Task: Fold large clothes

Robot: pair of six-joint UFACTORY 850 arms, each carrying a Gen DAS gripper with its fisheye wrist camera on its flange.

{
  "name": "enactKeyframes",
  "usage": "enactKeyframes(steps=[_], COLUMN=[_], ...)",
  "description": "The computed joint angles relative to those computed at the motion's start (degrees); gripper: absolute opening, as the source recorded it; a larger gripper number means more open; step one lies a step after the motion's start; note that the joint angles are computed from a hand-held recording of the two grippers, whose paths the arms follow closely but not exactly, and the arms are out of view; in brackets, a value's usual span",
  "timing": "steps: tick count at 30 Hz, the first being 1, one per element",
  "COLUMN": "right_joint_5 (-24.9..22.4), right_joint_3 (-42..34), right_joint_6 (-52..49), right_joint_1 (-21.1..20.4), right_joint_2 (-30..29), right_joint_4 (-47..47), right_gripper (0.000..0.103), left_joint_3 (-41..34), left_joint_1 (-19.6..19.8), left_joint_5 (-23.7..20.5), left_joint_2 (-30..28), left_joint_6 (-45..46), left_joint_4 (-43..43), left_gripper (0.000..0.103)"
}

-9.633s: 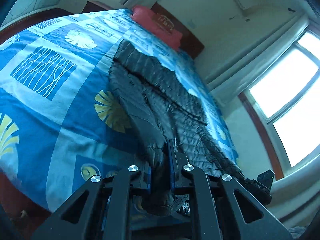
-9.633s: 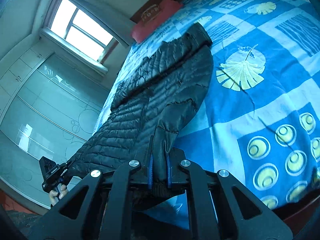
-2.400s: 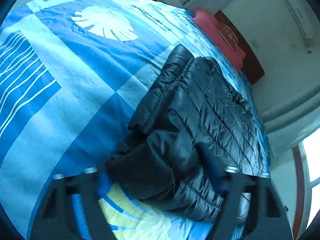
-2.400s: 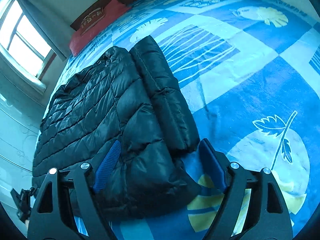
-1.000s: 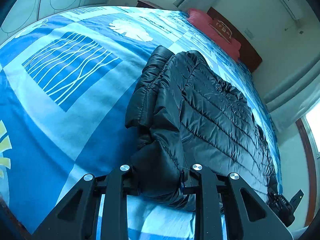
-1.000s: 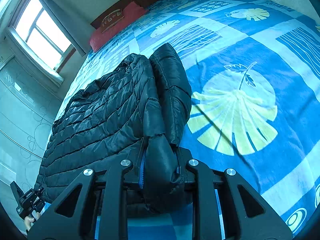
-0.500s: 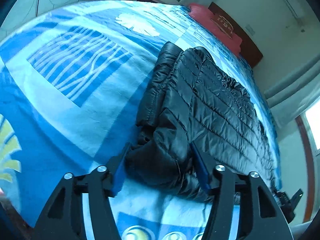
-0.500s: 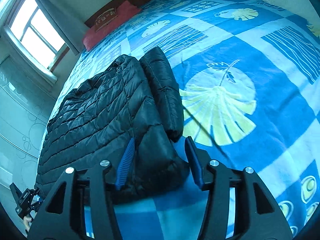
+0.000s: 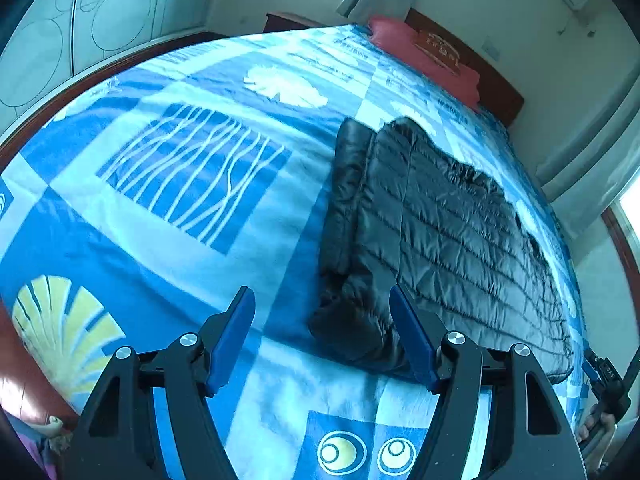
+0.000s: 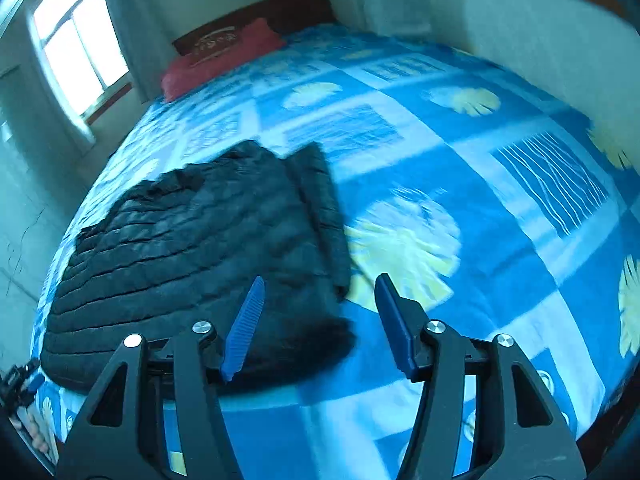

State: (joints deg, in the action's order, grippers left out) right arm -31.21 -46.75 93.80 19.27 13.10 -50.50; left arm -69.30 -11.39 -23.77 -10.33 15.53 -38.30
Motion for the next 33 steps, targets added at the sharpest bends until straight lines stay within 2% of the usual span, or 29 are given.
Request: enactKeyframes(steps=[5,9,13,16,19,22,25,30,33], right_joint_5=[5.7,8.8,8.7,7.8,5.8,3.7,3.0,2.3,2.4], right_joint_3=[-6.5,-14.8,-22.9,-27.7,-31.2,-33.4,-33.1,-33.2,-32.9], right_joint_6=[-10.7,-21.6,-28.1,-32.4,-33.2,-33.9,-31.0,-29.3,-27.8], right_joint_1=[0.3,0.8,1.5,2.2,2.9,3.2,3.8,4.4,4.6], right_joint_2=[-7.9,-16.5,-23.5,-27.9,-31.6,-34.9,-35.9,-36.5,-36.6], right_joint_4=[7.2,15.1,18.6,21.3,20.8,20.6,16.1,13.8,12.1], right_gripper=[0.047,0.046,0.046,0.046,0.046,0.046,0.047,0.047,0.047], left_joint_3=[-5.0,-12.3,-19.4,-22.2,-25.5,-27.2,-28.9,-31.6,-32.8], left_joint_1=[0.3,-0.1,-0.5,-1.1,-1.8,-1.6,-1.5,-1.9,-2.2], left_joint_5=[-1.5,-5.0,-8.5,-9.2,-10.5,-11.4,-12.4,-14.5,-15.3], left_joint_2=[-3.4,-9.0,-14.1,-16.4,-19.1,-20.9,-22.5,-25.1,-26.1], left_joint_6=[1.3,2.6,4.2,3.6,0.4,0.2,0.2,-0.9,-2.8], left_joint_4=[0.9,2.4,3.4,6.1,10.8,10.2,9.3,10.1,12.8], left_gripper=[0.072,0.072,0.072,0.072,0.072,0.072,0.072,0.072,0.078])
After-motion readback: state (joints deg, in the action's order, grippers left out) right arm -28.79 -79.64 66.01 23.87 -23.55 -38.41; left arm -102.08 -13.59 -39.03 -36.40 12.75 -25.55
